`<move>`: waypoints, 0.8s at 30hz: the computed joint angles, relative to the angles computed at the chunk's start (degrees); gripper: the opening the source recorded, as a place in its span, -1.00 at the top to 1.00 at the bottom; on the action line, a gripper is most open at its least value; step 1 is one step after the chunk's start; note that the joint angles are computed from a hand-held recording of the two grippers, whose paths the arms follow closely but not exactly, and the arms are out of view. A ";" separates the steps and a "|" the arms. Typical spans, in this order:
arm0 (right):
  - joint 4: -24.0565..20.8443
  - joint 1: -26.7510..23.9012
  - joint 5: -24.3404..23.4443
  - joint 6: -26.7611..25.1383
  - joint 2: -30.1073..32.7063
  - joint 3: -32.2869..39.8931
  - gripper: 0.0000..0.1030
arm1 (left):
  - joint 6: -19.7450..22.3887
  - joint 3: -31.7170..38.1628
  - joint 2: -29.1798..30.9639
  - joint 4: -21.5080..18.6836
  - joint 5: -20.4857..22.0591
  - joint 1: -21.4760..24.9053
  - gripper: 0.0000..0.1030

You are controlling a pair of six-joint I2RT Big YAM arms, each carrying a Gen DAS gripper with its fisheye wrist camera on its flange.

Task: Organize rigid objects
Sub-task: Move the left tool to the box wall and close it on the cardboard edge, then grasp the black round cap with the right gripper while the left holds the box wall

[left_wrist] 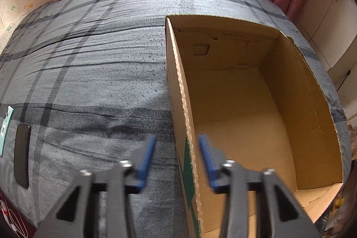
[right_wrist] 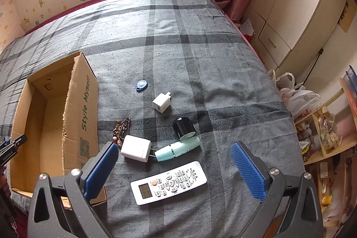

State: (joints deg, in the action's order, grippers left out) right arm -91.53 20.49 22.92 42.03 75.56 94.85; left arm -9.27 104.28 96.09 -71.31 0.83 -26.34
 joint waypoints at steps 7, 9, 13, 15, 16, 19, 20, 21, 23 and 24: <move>3.73 -4.58 -6.76 -4.96 -0.23 -3.56 -1.00 | 0.74 -0.19 0.52 0.19 -0.51 -0.80 0.68; 3.89 -6.32 -8.04 -6.05 0.17 -4.04 -1.00 | 0.43 -0.28 0.50 0.31 -0.59 -0.87 0.68; 3.83 -9.15 -9.75 -8.56 1.37 -4.74 -1.00 | 0.40 -0.51 0.48 0.34 -1.00 -1.05 0.68; 4.43 -10.40 -10.26 -10.41 1.99 -5.31 -1.00 | 0.75 -0.36 0.70 0.33 -1.24 -0.99 0.68; 4.81 -11.02 -10.71 -11.45 2.38 -5.60 -1.00 | 0.68 -0.37 0.68 0.31 -1.26 -1.05 0.68; 5.58 -12.89 -12.42 -14.09 3.71 -6.26 -1.00 | 0.72 -0.46 0.59 0.28 -1.51 -1.23 0.68; 5.94 -13.37 -13.13 -14.67 4.09 -6.46 -1.00 | 0.75 -0.38 0.70 0.34 -1.69 -1.29 0.68; 6.38 -14.00 -13.97 -15.51 4.56 -6.75 -1.00 | 0.86 -0.41 0.69 0.42 -1.81 -1.30 0.68; 6.88 -14.93 -15.10 -16.86 5.63 -7.20 -0.99 | 0.77 -0.56 0.66 0.63 -1.78 -1.30 0.68; 7.09 -15.42 -15.83 -17.40 6.19 -7.46 -0.99 | 0.61 -0.71 0.58 0.87 -1.47 -1.19 0.68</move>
